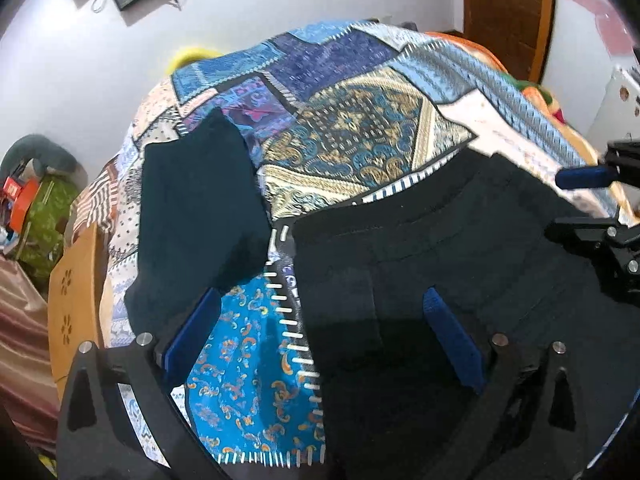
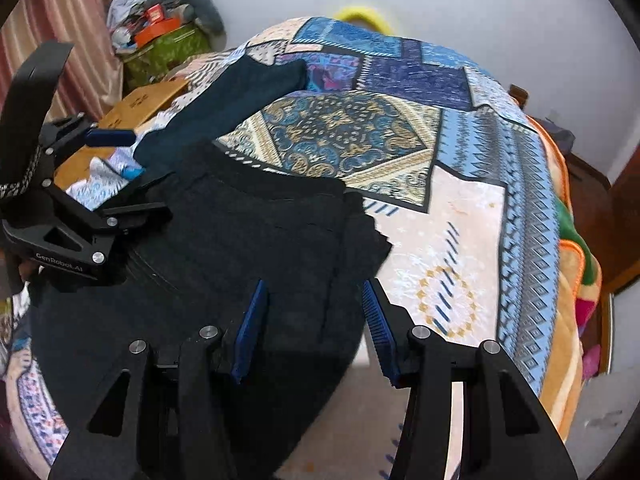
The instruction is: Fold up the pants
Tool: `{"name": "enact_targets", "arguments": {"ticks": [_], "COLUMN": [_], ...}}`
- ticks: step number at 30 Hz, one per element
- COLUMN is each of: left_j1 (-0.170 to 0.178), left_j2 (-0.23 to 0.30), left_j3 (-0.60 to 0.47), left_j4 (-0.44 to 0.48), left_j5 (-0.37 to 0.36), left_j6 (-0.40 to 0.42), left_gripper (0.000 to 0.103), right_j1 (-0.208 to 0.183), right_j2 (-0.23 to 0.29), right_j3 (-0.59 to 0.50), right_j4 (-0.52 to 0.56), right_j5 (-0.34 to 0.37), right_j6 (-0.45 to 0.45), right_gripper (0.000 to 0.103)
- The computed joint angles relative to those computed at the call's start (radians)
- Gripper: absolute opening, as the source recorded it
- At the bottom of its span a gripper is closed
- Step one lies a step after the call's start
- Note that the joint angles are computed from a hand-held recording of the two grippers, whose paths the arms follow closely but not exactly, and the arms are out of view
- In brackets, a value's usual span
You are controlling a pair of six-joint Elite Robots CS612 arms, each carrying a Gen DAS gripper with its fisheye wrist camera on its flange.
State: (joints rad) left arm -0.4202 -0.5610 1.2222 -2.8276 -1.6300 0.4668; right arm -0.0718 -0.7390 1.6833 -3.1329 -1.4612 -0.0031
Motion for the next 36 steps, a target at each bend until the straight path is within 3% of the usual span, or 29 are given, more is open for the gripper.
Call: {"name": "enact_targets", "arguments": {"ticks": [4,9,11,13,17,22,27,30,36], "left_j1": [0.016,0.04,0.051,0.063,0.069,0.087,0.071,0.062,0.055], "left_j2": [-0.035,-0.07,-0.073,-0.066,-0.035,0.026,0.048,0.059,0.031], "left_j3": [0.035,0.071,0.07,0.055,0.009,-0.105,-0.157,-0.183,-0.126], "left_j4": [-0.025,-0.019,0.02,0.095,0.259,0.511,0.58,0.605,0.525], "left_j5": [-0.071,-0.153,-0.193,-0.24,-0.254,-0.4,-0.412,-0.406,-0.377], "left_j6": [-0.047,-0.093,-0.108,-0.125,-0.153,-0.2,-0.149,-0.143,-0.19], "left_gripper": [0.103,0.103,0.103,0.103,0.103,0.103,0.103,0.103,0.084], "right_j1": [0.004,0.011,0.005,-0.003,-0.006,-0.038,-0.044,-0.042,-0.042], "right_j2": [-0.026,-0.054,-0.057,-0.048,-0.024,0.005,0.026,0.037,0.036], "right_j3": [0.031,0.084,0.1,0.112,0.103,0.082,0.039,0.025,0.038], "right_j4": [-0.024,-0.124,-0.157,-0.189,-0.117,-0.065,-0.022,-0.024,-0.067], "right_j5": [-0.007,-0.009,0.033,0.083,0.103,0.236,0.304,0.321,0.326], "right_j6": [0.004,0.019,0.063,0.133,0.192,0.26,0.221,0.221,0.251], "right_gripper": [0.047,0.063,0.076,0.078,0.078,0.079,0.083,0.079,0.046]}}
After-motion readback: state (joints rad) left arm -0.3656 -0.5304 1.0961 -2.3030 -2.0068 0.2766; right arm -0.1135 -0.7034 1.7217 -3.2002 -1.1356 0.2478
